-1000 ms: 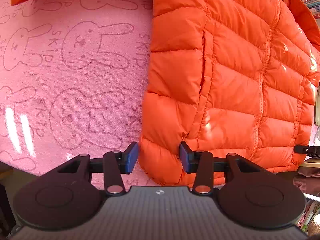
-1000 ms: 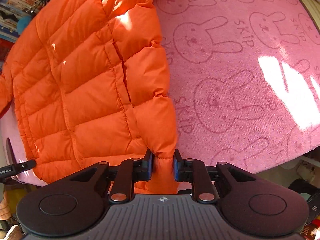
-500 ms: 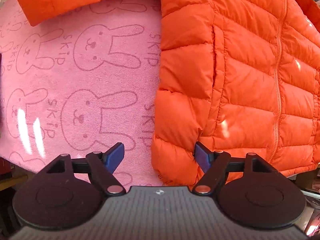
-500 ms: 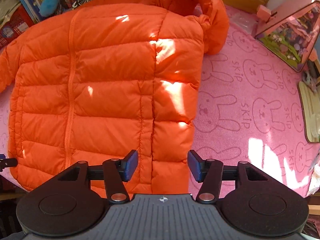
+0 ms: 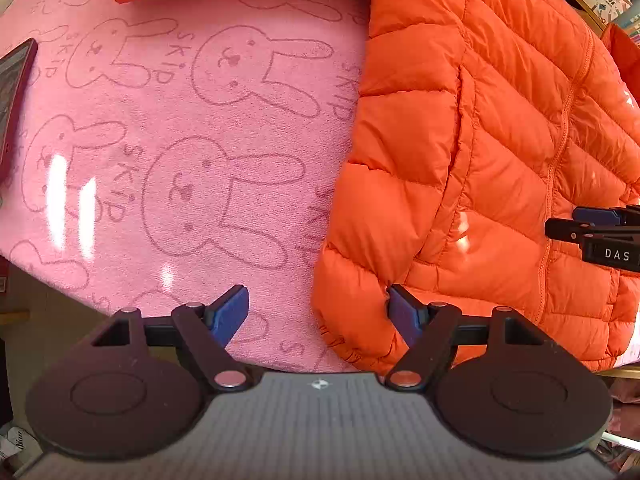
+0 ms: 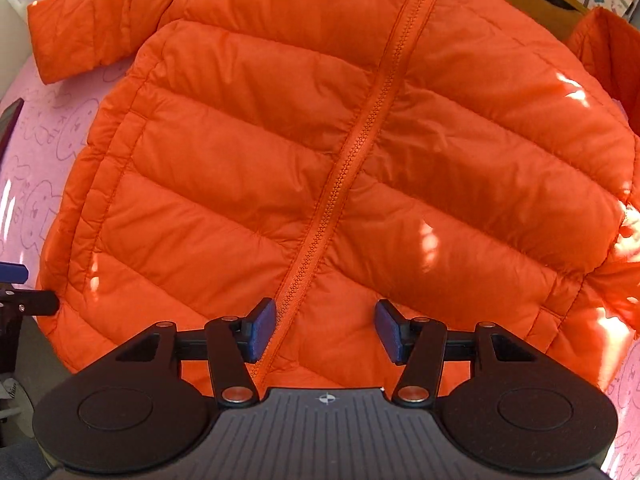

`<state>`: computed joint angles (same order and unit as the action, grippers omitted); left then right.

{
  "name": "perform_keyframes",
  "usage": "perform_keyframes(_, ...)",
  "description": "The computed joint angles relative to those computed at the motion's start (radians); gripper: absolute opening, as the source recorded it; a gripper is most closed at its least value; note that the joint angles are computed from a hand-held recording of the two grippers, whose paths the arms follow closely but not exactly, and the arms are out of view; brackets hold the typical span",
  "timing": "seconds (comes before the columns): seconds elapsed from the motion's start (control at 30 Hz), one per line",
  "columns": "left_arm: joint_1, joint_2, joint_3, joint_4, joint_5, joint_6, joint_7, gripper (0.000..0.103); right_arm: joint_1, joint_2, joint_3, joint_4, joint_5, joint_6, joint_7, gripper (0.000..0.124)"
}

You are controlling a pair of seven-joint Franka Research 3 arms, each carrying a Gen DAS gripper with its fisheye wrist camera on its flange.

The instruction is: Fold clothes

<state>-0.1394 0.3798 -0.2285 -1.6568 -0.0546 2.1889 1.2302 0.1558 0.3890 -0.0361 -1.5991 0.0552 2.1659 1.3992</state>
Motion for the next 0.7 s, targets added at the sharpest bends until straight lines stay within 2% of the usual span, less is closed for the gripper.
perform_keyframes(0.17,-0.041,-0.08,0.017,-0.09,0.068,0.027,-0.152,0.075,-0.013,-0.025,0.009,-0.055,0.003,0.031,-0.099,0.059)
perform_keyframes(0.23,-0.057,-0.105,0.02,-0.114,0.102,0.024,-0.213,0.075,-0.019,-0.033,0.012,-0.076,0.004,0.041,-0.154,0.064)
perform_keyframes(0.37,-0.068,-0.149,0.029,-0.155,0.149,0.03,-0.338,0.075,-0.026,-0.062,0.016,-0.141,0.012,0.107,-0.252,0.07)
perform_keyframes(0.47,-0.067,-0.182,0.031,-0.181,0.169,0.034,-0.406,0.075,-0.035,-0.044,0.013,-0.103,0.044,0.068,-0.261,0.07)
perform_keyframes(0.57,-0.069,-0.226,0.033,-0.199,0.219,0.016,-0.445,0.076,-0.039,-0.014,0.009,-0.026,0.056,-0.012,-0.254,0.07)
perform_keyframes(0.7,-0.054,-0.243,0.039,-0.213,0.24,0.045,-0.465,0.077,-0.083,0.037,0.018,0.11,0.172,-0.093,-0.229,0.068)
